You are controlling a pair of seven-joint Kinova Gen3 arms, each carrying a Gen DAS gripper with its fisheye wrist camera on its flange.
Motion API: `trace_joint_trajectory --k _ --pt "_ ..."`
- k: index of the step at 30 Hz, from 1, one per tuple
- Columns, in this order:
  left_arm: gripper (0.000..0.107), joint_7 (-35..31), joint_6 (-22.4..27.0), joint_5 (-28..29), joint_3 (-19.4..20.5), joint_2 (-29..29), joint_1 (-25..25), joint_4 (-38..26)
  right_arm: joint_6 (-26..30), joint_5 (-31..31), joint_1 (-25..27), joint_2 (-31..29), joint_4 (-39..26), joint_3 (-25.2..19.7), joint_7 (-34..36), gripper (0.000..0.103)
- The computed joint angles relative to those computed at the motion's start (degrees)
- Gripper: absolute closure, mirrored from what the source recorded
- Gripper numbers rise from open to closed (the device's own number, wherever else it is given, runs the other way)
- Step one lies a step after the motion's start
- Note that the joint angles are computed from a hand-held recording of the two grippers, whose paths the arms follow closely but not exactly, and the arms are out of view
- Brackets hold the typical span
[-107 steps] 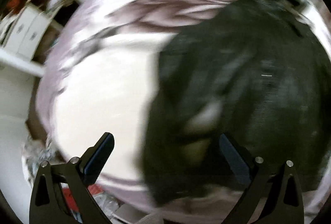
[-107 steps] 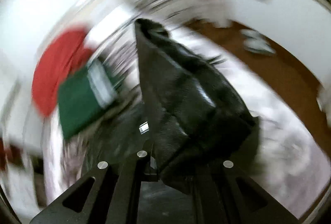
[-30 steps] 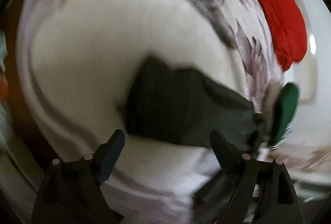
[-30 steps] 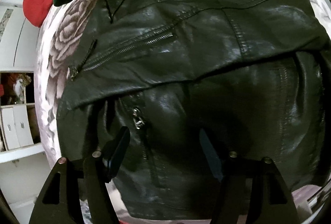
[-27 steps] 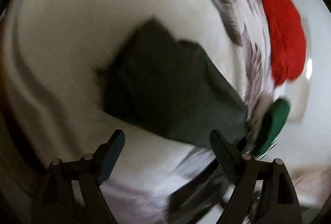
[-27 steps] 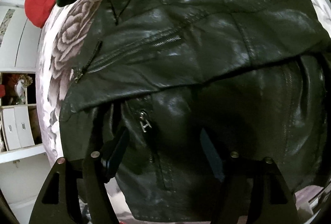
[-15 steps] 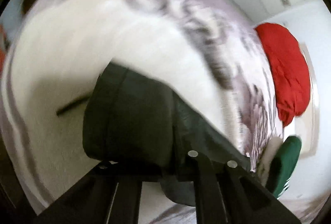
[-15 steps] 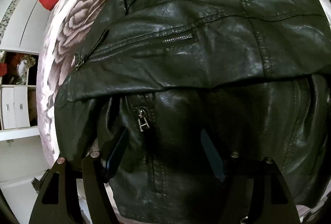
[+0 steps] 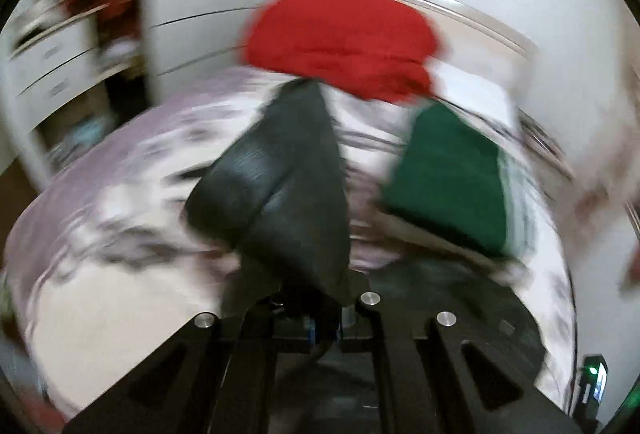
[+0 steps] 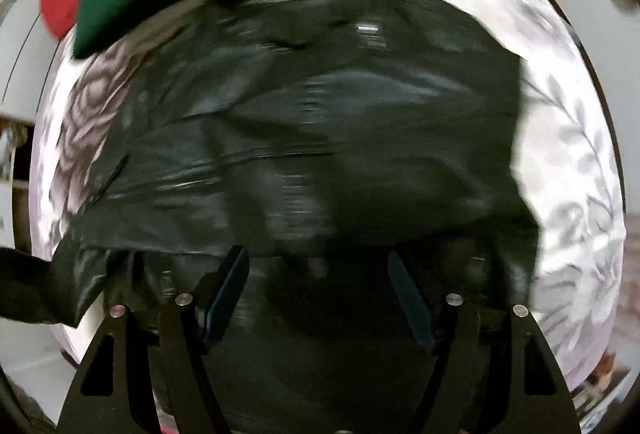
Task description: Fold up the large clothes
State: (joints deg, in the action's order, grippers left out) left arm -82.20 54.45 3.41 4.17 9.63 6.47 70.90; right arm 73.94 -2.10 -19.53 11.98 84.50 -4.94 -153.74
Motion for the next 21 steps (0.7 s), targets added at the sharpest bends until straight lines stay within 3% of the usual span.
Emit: trace_joint_trajectory --k 5,10,12,15,16,18,19,21 --pt "0.105 -4.5 4.1 1.8 7.7 7.0 10.9 -5.1 -0.9 -2.4 5.6 -10.2 12.3 2.1 0.1 0.029" --pt "0.105 -4.6 11.4 1.5 7.5 17.0 22.9 -11.3 -0.3 -2.8 11.1 -17.8 21.4 3.4 -0.1 0.029" --pt "0.104 -4.4 16.1 -0.3 8.5 21.0 25.5 -14.1 -0.9 -3.6 13.3 -20.4 24.8 4.5 1.2 0.029" --pt "0.101 -4.2 20.7 -1.6 6.4 23.0 28.3 -16.6 -2.5 -5.4 16.8 -24.5 29.5 6.9 4.9 0.029" --pt "0.094 -4.2 20.5 -1.2 6.2 22.7 28.1 -16.4 -3.3 -6.0 18.0 -25.7 30.7 7.7 6.1 0.029" --pt "0.053 -5.6 21.8 1.3 6.8 21.6 25.7 -16.2 -5.1 -7.1 20.1 -28.3 32.7 9.8 9.6 0.029" --pt "0.023 -5.6 22.7 1.8 6.8 21.4 25.2 -16.8 -5.9 -7.8 21.1 -29.2 33.3 10.9 11.6 0.029" --pt "0.019 -5.8 22.6 3.9 6.5 19.8 22.9 -16.8 -7.3 -9.9 22.8 -30.2 33.8 13.9 16.2 0.029"
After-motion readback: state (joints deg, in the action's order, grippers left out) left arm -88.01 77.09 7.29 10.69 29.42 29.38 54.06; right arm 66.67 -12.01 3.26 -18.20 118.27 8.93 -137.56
